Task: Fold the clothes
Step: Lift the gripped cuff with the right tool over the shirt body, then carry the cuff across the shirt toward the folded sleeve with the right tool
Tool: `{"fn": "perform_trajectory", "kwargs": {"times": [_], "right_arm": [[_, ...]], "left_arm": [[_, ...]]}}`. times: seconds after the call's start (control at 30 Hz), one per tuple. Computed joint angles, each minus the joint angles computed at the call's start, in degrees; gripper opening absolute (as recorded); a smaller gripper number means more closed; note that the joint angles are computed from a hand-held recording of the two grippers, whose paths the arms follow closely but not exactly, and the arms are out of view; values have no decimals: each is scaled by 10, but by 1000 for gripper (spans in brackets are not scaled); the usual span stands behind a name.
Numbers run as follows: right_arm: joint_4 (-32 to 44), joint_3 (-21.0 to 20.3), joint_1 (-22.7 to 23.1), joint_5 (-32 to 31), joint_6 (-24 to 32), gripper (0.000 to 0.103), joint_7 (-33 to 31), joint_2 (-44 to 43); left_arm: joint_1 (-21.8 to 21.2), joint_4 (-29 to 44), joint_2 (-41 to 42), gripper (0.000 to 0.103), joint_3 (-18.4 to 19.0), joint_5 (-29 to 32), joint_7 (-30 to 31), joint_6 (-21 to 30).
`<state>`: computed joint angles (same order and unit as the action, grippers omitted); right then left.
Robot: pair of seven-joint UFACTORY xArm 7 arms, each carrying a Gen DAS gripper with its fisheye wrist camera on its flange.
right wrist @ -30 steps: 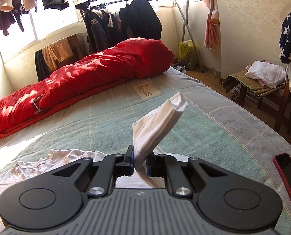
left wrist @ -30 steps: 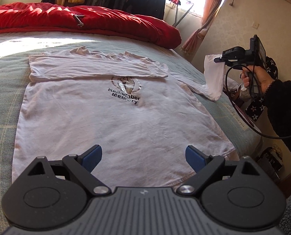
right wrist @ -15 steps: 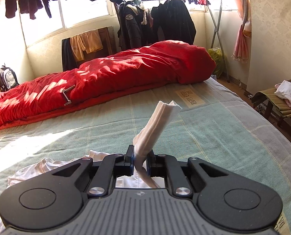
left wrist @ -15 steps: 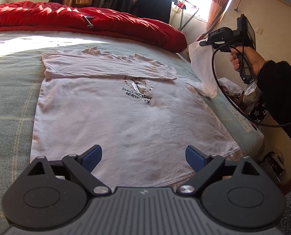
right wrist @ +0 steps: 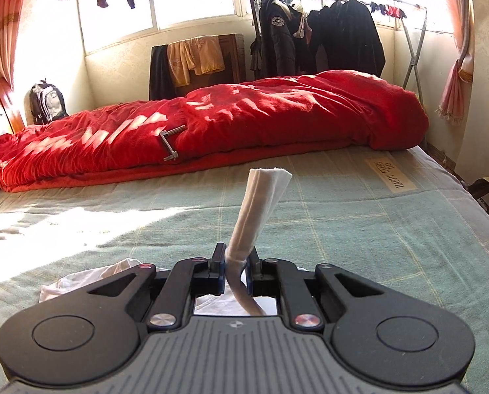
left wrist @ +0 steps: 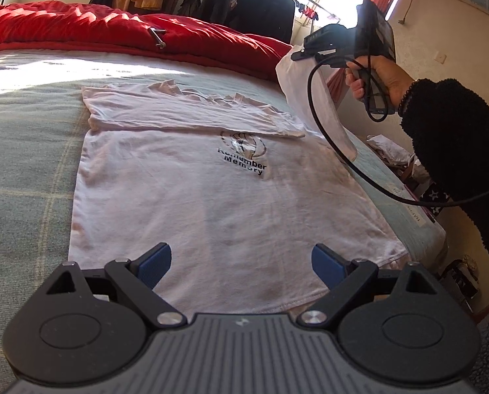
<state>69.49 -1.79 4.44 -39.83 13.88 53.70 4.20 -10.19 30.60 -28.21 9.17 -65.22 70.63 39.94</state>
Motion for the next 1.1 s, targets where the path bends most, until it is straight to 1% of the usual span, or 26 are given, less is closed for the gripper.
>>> {"fn": "perform_trajectory", "kwargs": {"times": [0.17, 0.23, 0.43, 0.57, 0.7, 0.8, 0.9, 1.1], "right_arm": [[36, 3, 28, -2, 7, 13, -4, 40], [46, -3, 44, -16, 15, 13, -4, 52], [64, -19, 93, -79, 47, 13, 23, 87], [77, -26, 129, -137, 86, 13, 47, 119], [88, -24, 154, -170, 118, 13, 35, 147], [96, -29, 178, -216, 146, 13, 33, 163], [98, -27, 187, -245, 160, 13, 30, 169], [87, -21, 188, -276, 162, 13, 43, 160]], "left_arm": [[4, -3, -5, 92, 2, 5, -5, -1], [5, -4, -8, 92, 3, 7, -6, 0], [7, -6, -10, 92, 12, 16, -3, 15], [12, -5, -12, 92, 14, 27, -1, 31], [16, -10, -20, 92, 9, 39, -11, 25], [15, -13, -23, 92, 9, 46, -19, 21], [13, -17, -27, 92, 7, 55, -26, 16], [5, -16, -25, 92, 14, 61, -33, 12]]}}
